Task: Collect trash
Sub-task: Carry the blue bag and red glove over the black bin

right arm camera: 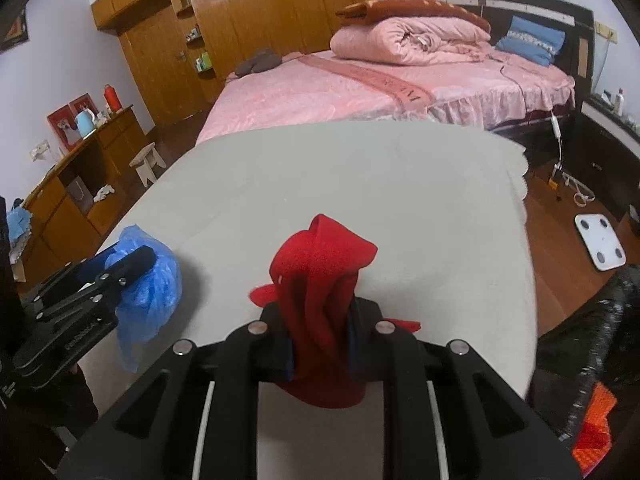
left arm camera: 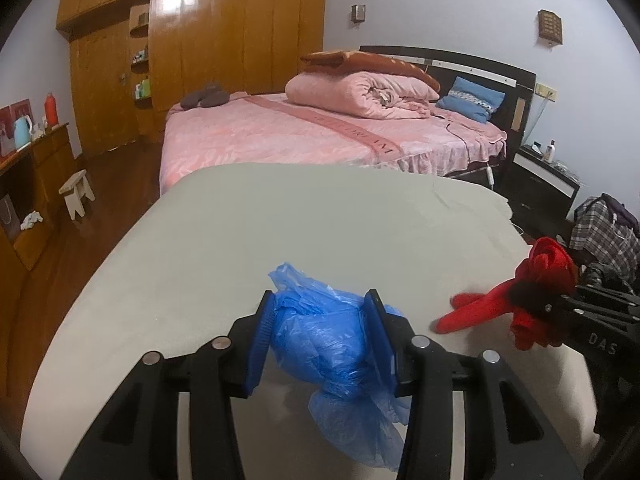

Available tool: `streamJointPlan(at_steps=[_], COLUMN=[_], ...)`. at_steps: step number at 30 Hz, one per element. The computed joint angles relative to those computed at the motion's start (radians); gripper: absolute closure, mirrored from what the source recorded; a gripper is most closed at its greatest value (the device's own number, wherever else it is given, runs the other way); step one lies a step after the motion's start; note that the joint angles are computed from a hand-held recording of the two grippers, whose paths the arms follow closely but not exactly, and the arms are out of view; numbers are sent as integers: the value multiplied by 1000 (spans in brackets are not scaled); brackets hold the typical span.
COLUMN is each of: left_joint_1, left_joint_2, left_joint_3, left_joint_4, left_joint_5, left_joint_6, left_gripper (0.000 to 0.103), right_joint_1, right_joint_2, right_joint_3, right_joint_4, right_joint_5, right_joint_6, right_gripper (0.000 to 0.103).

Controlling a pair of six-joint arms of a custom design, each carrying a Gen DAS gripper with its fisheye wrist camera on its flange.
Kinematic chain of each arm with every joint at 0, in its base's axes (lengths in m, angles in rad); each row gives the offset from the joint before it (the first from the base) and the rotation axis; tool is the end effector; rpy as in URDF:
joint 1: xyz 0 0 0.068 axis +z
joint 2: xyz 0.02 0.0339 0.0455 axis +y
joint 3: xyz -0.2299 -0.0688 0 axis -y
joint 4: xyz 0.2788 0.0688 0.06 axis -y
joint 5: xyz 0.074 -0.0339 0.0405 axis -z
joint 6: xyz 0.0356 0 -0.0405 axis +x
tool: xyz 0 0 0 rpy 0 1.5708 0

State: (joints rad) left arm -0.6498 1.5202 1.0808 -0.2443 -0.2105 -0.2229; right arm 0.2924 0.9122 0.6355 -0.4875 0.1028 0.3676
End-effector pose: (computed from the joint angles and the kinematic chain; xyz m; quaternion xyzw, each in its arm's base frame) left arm 0.2996 -0.2183 0.2101 0.1462 0.8874 -0.0944 0.4269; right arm 0.2336 0.0665 0.2012 0.0547 0.9172 0.0823 0.3861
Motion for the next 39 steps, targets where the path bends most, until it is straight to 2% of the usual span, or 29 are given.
streamJointPlan(at_steps=[13, 28, 39], left_joint_1=[-91, -182, -259], left_joint_2=[-136, -267, -290], left_joint_3=[-15, 0, 46], left_joint_4=[-88, -160, -192], left_joint_5=[-55, -105, -147], left_joint_6=[-33, -33, -38], left_gripper=[58, 58, 58], right_joint_1=[54, 78, 77], right_joint_2=[-300, -487, -610], right_joint_3=[-23, 7, 51], right_joint_4=[-211, -374, -483], right_joint_5=[58, 129, 167], right_joint_6=[24, 30, 18], right_gripper=[85, 85, 85])
